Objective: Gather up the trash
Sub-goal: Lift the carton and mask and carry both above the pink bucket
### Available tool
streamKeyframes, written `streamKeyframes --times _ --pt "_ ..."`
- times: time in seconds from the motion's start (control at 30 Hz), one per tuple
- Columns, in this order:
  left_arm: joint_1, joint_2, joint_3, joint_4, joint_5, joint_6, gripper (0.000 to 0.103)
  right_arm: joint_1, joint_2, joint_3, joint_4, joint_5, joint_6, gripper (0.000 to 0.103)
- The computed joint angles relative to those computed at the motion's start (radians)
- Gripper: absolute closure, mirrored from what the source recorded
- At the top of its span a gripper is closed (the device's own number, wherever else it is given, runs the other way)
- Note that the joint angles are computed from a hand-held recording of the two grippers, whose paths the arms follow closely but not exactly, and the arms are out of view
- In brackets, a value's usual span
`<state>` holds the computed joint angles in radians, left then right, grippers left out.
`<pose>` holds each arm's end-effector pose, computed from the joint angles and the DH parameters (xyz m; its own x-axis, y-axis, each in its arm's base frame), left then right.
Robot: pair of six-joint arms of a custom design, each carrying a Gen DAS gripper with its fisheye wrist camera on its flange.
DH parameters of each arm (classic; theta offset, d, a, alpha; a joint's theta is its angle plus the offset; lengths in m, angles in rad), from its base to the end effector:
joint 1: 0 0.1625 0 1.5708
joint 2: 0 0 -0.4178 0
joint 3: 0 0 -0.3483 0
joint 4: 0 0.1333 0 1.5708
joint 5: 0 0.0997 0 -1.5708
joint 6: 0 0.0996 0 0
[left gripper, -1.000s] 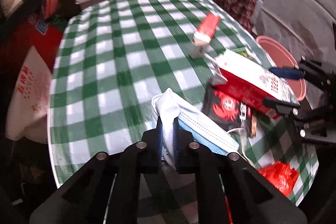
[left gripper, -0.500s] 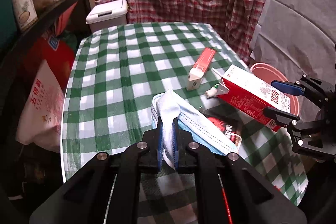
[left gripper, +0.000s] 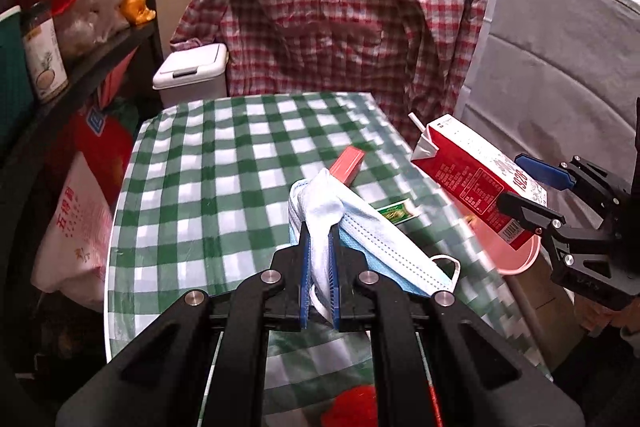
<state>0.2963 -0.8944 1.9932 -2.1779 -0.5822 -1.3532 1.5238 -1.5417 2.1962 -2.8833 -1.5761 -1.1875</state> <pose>-0.3977 -0.3478 0.0827 -0.7765 -0.1129 -0.6199 0.3935 0.6815 -0.6170 0.1125 -0.4340 0.3503 -0.4080 -0.7142 0.5687 -0.9124 0.3421 -0.2248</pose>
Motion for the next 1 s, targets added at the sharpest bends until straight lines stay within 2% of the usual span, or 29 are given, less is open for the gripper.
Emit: streamKeyframes --times 0.8,1.0 --pt "0.003 0.142 -0.199 0.05 0.128 -0.028 0.095 -0.081 -0.045 -0.09 -0.051 0.056 0.096 0.053" --pt "0.01 0.191 -0.263 0.041 0.165 -0.003 0.095 -0.09 -0.028 -0.118 -0.091 0.04 0.125 0.053"
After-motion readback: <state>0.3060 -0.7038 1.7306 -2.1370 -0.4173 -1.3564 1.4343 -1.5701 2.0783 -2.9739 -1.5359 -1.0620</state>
